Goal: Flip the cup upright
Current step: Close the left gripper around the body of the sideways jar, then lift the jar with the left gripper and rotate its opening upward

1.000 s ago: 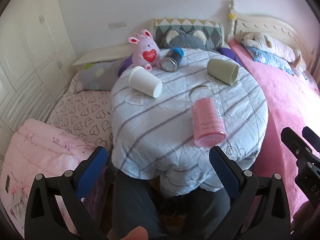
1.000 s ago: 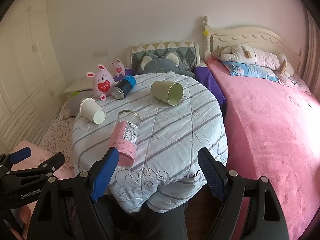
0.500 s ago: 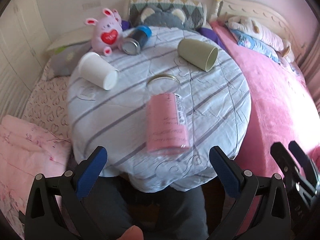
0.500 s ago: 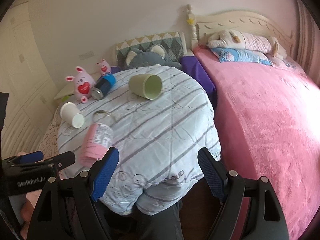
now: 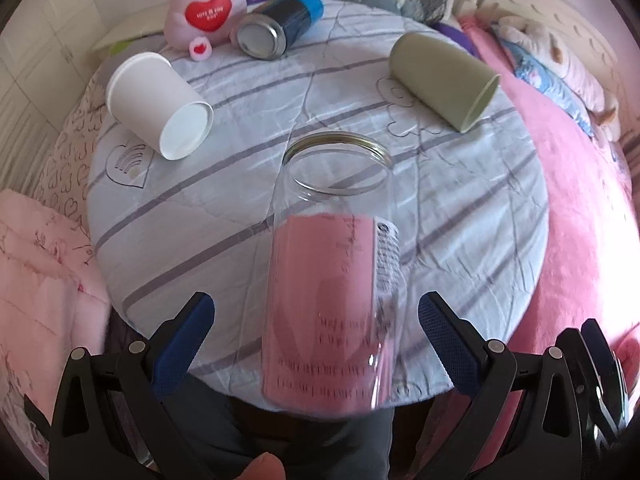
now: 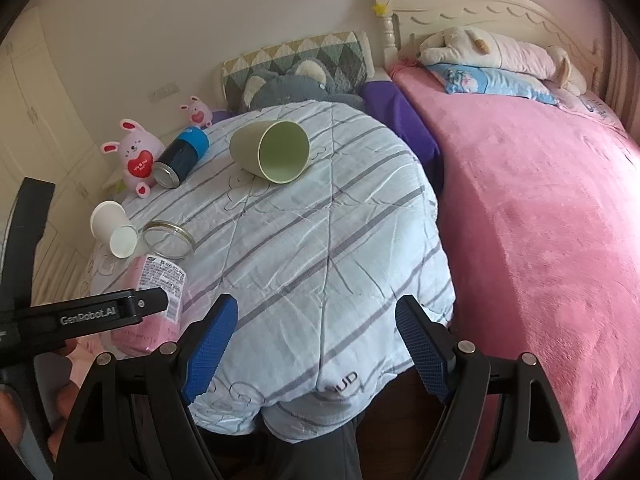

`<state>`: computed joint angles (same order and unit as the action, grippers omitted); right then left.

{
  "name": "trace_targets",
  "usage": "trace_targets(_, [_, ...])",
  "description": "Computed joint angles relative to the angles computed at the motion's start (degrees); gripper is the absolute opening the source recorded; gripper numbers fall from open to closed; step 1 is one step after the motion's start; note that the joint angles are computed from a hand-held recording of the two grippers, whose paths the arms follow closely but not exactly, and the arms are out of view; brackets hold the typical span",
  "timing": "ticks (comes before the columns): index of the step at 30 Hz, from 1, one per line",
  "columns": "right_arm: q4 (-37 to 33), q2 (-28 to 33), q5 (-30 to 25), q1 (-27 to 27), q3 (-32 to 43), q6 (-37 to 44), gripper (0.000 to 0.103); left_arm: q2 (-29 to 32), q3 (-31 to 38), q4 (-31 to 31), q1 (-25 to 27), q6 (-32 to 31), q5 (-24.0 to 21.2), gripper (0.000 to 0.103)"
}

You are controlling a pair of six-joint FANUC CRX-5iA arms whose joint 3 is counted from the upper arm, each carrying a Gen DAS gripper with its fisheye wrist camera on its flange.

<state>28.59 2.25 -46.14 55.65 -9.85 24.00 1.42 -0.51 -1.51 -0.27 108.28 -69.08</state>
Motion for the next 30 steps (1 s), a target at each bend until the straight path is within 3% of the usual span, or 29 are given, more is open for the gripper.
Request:
trace_targets(10, [-4.92,3.44,-0.31,-2.13,3.81,5.24,0.082,4.16,2.01,1.87,1.34,-0.54,-1.52,0.102])
trace_targets(13, [-5.78,3.91,-0.51,-2.45,4.38,5.89,0.082,4.67,1.7,3.74,2.0,-2.1,-1.91,0.084])
trace_targets(17, [-6.51,4.39,-0.67,-2.71,5.03,6.41,0.082,4.45,0.11,7.42,3.13,-4.6,-0.85,0.072])
trace_targets(23, [-6.5,4.36,-0.61,-2.77,4.99,6.56,0.082,3.32,-1.11,6.97,2.66,-6.01,1.13,0.071])
trace_targets(30, [-5.19,3.64,-0.99,-2.33,4.15,4.96,0.082,-1.49,-3.33,3.69,1.81,-8.38,7.87,0.071])
